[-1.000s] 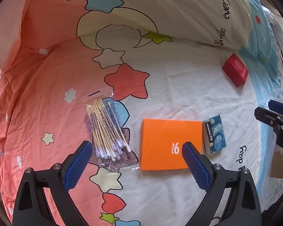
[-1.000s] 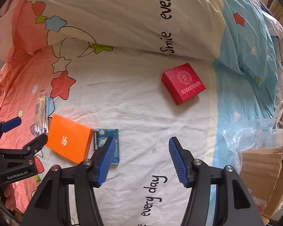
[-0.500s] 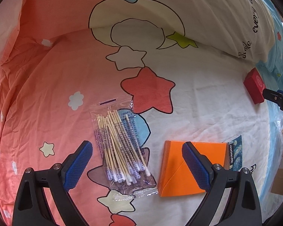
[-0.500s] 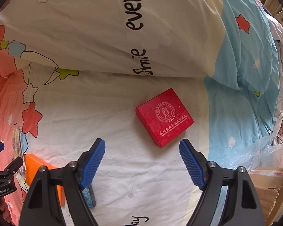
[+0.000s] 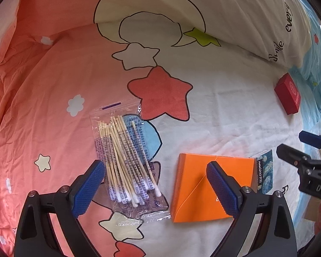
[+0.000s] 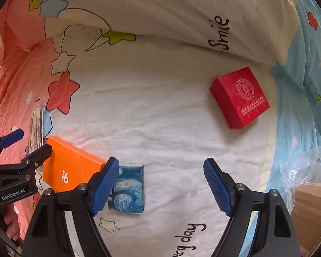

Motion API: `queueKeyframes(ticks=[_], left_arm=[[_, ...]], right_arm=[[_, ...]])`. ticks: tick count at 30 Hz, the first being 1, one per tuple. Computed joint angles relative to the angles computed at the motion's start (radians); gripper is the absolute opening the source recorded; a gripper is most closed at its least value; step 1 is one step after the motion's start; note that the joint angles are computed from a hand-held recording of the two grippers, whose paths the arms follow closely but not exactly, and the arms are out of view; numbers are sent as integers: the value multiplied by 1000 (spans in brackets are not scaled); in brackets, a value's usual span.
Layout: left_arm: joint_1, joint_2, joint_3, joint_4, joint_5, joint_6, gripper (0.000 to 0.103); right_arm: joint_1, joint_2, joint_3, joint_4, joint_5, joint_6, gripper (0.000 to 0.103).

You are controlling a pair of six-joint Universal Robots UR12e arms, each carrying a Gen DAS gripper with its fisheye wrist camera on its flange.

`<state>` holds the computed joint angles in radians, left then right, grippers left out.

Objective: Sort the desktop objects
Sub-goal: 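Move both tools toward the orange box and Starry Night card pack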

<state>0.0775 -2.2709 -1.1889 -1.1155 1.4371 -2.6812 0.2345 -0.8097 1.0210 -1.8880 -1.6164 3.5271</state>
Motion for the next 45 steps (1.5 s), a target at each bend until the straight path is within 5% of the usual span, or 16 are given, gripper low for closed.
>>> queueKeyframes(ticks=[14,37,45], left_arm=[[-14,20,-15,-34,-19,64,98],[-47,21,-31,-76,-2,139,98],[-47,29,-45,-64,0,246,98]], right_arm=[[4,-35,55,21,16,29,78],[11,-34,86,-25,70,-69,79],[14,-38,97,-33,95,-89,79]])
